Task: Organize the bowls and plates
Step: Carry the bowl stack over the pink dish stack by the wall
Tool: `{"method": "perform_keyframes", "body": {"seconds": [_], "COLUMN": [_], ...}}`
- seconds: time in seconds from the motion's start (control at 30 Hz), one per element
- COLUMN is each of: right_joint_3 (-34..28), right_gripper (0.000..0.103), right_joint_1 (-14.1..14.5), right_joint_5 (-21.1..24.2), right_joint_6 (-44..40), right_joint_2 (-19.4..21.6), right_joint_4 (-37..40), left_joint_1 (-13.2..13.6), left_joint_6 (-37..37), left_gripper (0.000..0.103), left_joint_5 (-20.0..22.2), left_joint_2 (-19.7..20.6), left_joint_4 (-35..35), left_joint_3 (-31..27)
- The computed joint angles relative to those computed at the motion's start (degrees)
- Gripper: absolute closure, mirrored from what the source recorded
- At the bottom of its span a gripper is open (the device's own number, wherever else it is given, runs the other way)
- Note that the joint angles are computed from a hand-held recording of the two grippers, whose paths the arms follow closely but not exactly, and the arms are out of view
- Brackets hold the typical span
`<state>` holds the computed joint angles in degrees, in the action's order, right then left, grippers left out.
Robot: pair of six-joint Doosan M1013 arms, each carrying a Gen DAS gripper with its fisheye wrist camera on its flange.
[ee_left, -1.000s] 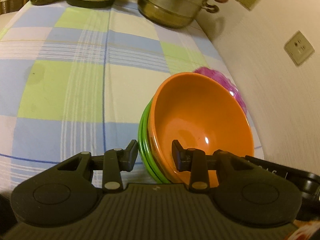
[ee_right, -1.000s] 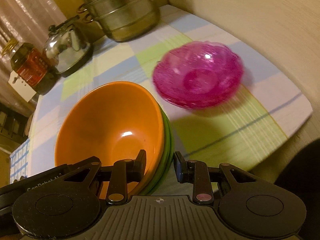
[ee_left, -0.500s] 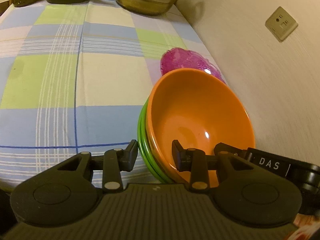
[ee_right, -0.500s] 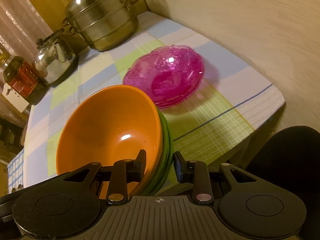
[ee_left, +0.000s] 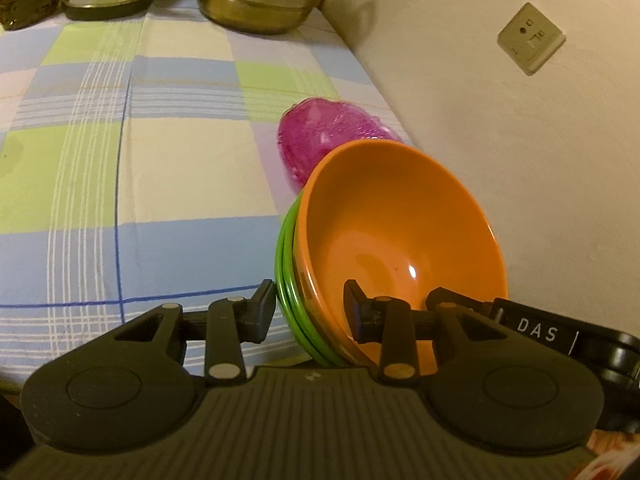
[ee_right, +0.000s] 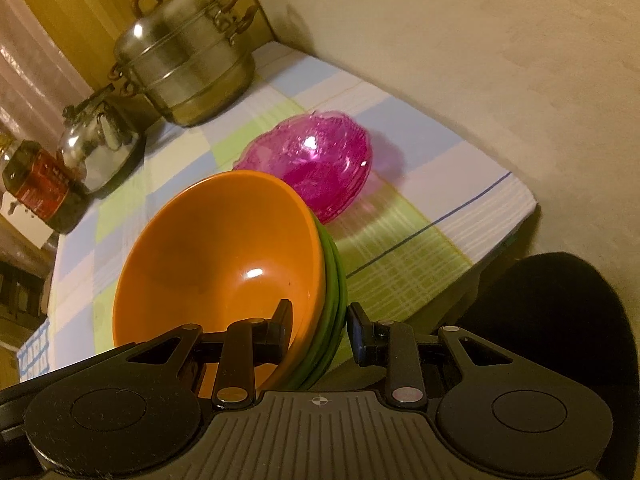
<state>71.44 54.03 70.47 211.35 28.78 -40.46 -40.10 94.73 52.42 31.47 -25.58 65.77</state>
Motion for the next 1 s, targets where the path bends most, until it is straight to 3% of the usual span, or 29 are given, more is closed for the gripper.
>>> {"method": "perform_keyframes", "body": {"seconds": [0.43, 1.0], "right_joint_3": [0.8, 2.84], "right_gripper": [0.074, 0.074], "right_joint_1": [0.08, -2.29], "right_joint_5": [1.06, -0.04], "right_joint_6": [2.46, 2.71], "right_joint_2": [-1.35, -2.99], "right_joint_4": [-2.08, -3.22], "left_joint_1": [-0.67, -1.29], "left_joint_6": [0.5, -0.45], "left_gripper": [0.071, 0.071], "left_joint_5": [0.45, 2.82], "left_joint_2": [0.9, 5.98], "left_joint_4": [-0.13, 0.05], "left_joint_3": [-3.13, -12.19]}}
